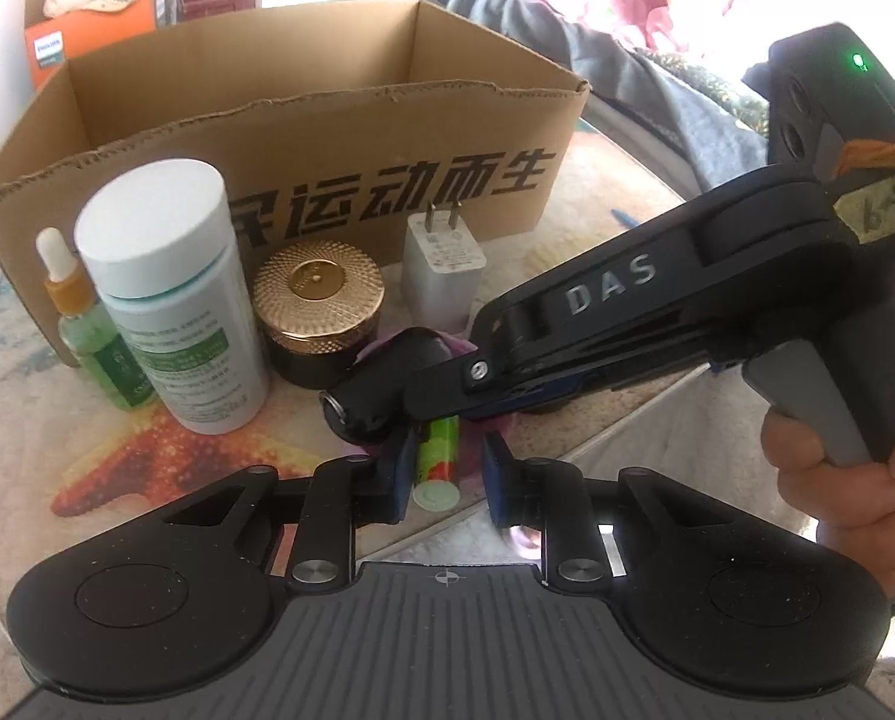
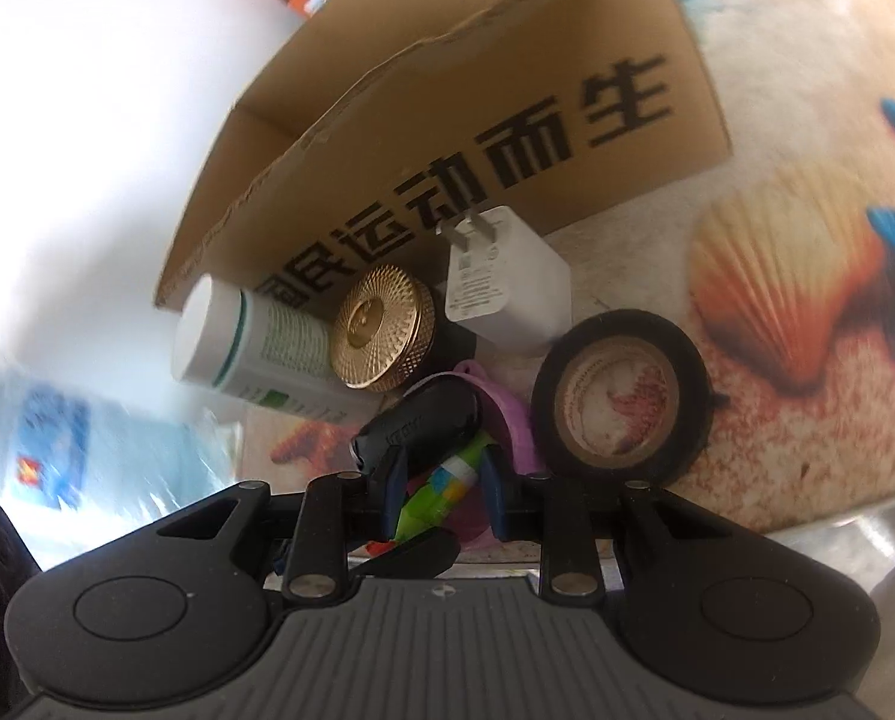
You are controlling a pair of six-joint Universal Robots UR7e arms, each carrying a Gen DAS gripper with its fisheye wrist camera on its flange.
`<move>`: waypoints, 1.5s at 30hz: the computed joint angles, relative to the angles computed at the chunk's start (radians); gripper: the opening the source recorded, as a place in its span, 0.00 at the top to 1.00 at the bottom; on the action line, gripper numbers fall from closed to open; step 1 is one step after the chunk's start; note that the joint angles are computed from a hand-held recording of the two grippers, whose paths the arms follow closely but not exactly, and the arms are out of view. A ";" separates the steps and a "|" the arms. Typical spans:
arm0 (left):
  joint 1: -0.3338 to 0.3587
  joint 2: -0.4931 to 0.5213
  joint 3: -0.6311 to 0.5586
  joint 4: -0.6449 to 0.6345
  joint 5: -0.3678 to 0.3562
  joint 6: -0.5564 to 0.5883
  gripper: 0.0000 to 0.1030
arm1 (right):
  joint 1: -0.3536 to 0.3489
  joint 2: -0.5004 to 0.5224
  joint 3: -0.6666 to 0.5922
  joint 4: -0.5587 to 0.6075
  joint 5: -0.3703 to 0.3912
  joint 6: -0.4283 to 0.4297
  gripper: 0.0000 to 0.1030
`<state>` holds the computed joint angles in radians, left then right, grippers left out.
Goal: Organize rigid objects
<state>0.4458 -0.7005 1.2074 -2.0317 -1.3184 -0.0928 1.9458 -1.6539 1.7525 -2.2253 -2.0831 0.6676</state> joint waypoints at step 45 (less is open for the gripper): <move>0.010 0.115 -0.344 -0.018 0.075 -0.027 0.81 | 0.052 0.122 -0.227 -0.192 0.066 -0.261 0.75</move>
<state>0.4553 -0.5851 0.8636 -2.0494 -1.2438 -0.1200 1.9973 -1.5316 1.5257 -2.4178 -2.0174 0.4062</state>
